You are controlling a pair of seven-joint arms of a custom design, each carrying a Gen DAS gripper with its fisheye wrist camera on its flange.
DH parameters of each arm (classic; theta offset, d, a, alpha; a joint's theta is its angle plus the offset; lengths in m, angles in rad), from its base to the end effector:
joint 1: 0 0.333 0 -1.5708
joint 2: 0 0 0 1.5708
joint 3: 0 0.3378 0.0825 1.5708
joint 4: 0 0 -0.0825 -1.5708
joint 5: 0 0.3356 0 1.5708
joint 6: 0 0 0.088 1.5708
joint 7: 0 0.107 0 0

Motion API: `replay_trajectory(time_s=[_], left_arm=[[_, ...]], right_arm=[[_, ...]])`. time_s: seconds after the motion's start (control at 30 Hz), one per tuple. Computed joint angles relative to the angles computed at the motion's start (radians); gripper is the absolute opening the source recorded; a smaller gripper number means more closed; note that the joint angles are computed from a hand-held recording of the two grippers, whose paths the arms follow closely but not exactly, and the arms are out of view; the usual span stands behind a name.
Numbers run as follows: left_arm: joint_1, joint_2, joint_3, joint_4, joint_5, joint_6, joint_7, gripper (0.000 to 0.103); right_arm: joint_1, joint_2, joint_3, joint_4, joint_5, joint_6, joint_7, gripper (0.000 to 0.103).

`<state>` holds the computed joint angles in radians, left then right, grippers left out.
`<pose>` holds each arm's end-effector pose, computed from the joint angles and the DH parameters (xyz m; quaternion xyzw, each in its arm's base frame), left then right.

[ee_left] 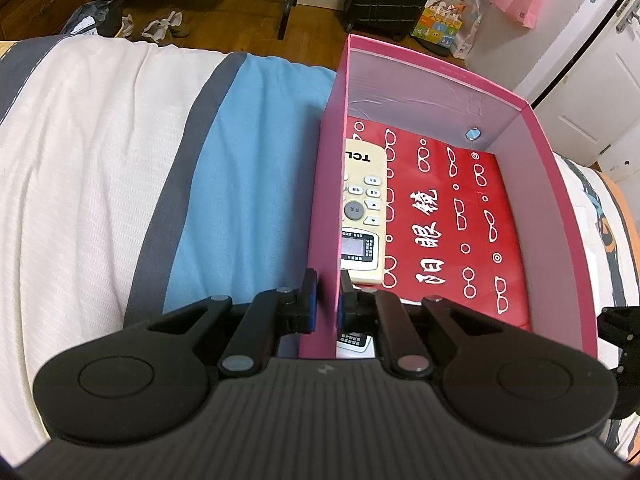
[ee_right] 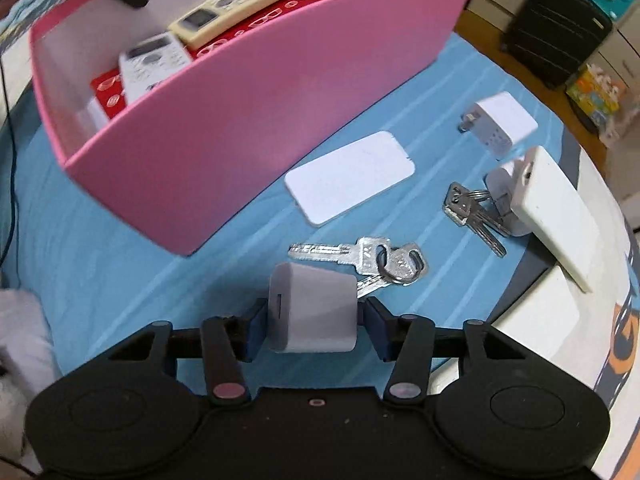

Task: Organize rigid objects
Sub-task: 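Move the right gripper to the small white charger and grasp it, then carry the white charger into the pink box and open the right gripper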

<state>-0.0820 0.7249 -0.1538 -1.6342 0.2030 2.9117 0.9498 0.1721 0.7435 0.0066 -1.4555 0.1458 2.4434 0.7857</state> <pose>0.6945 -0.1539 0.3111 -0.7639 0.5822 -0.2586 0.1029 0.7094 0.1271 0.3128 -0.9293 0.3443 -0.0820 0.1054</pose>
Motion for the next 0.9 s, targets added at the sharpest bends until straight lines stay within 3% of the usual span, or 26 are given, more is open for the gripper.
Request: replay_trajectory(time_s=[0.17,0.33,0.47,0.57,0.7,0.9], left_arm=[[0.001,0.0,0.0,-0.001,-0.001,0.002,-0.003,0.009],[0.002,-0.001,-0.001,-0.005,0.0,0.006,-0.003,0.009],[0.026,0.001,-0.027,-0.008,-0.019,0.008,0.008,0.01],[0.027,0.002,-0.028,-0.006,-0.024,0.008,0.013,0.01],[0.028,0.005,-0.028,-0.005,-0.028,0.009,0.017,0.01],[0.024,0.005,-0.024,-0.012,-0.029,0.024,0.016,0.01]], right_arm=[[0.008,-0.017,-0.01,-0.014,0.008,0.023,0.056,0.05],[-0.025,-0.044,0.022,-0.025,0.064,0.047,0.064,0.05],[-0.097,-0.112,0.118,-0.092,0.19,0.144,-0.084,0.05],[-0.146,-0.159,0.189,-0.103,0.319,0.155,-0.198,0.05],[-0.158,-0.185,0.233,-0.057,0.436,0.088,-0.316,0.05],[-0.042,-0.088,0.165,0.151,0.371,-0.119,-0.287,0.05]])
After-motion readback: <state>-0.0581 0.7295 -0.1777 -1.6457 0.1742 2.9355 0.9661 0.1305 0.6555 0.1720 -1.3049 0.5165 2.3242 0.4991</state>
